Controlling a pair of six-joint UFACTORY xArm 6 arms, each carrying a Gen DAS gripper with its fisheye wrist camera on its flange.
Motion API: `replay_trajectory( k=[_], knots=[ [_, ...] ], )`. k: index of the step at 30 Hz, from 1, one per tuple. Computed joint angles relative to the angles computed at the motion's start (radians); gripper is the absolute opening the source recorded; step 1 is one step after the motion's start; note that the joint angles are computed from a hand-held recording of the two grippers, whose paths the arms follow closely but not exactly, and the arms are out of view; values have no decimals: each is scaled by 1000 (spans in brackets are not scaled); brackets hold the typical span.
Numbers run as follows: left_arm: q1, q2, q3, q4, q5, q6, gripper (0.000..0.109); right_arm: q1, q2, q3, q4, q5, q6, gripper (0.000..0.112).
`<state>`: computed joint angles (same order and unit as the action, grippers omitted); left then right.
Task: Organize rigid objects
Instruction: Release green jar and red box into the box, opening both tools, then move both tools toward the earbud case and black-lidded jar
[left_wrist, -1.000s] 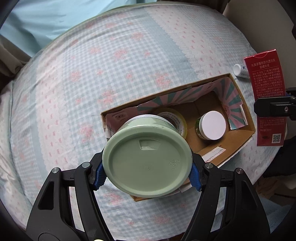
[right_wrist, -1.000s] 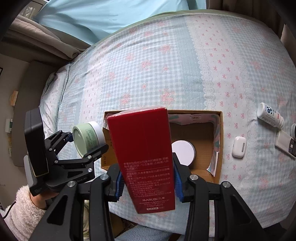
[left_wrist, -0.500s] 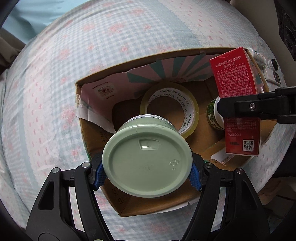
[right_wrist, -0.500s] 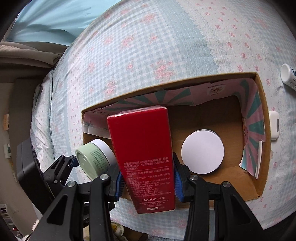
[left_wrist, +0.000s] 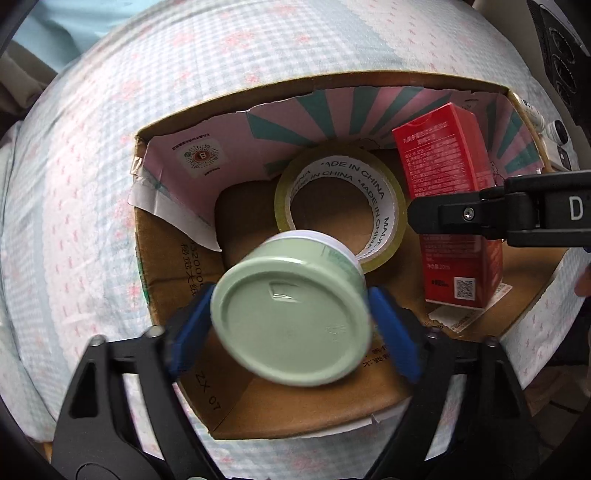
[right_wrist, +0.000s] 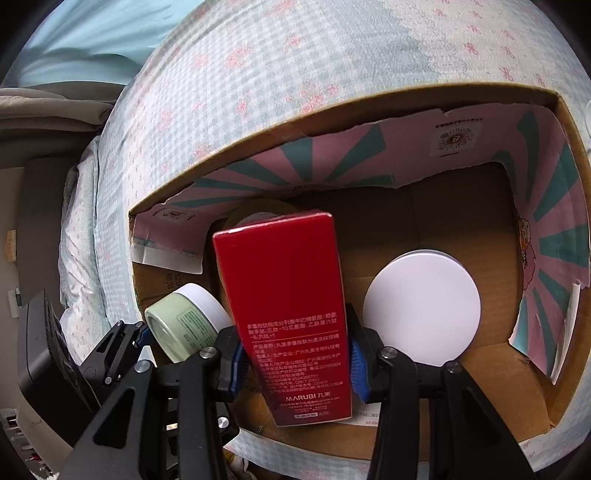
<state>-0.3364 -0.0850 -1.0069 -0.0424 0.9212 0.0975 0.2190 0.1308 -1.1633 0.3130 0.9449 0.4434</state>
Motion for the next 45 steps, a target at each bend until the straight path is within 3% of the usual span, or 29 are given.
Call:
replay_trajectory(
  k=[1, 2, 3, 4, 5, 17, 25, 33, 38, 45],
  knots=[
    [-2, -13, 6, -25, -7, 16, 103, 4, -3, -3, -38, 2, 15, 45],
    [-9, -26, 13, -14, -17, 5, 103, 7, -13, 1, -66, -9, 22, 56],
    [-16, -35, 14, -7, -18, 4, 103, 7, -22, 2, -82, -11, 26, 82],
    [-21, -41, 15, -11, -15, 11, 103, 7, -29, 0, -102, -5, 32, 99],
    [-23, -47, 17, -14, -14, 12, 103, 6, -43, 10, -109, -18, 29, 103],
    [-27, -83, 23, -34, 31, -20, 103, -3, -100, 44, -167, -25, 39, 103],
    [-22, -72, -41, -14, 69, -39, 103, -6, -124, -17, -186, 105, -12, 103],
    [-2, -161, -67, 4, 136, -68, 103, 13, -136, -120, -213, 254, -68, 103],
    [-27, -204, -94, 41, 185, -119, 103, 37, -201, -118, -288, 297, -77, 103],
    [-136, -232, -142, 93, 227, -242, 103, 8, -352, -61, -382, 338, -103, 103]
  ],
)
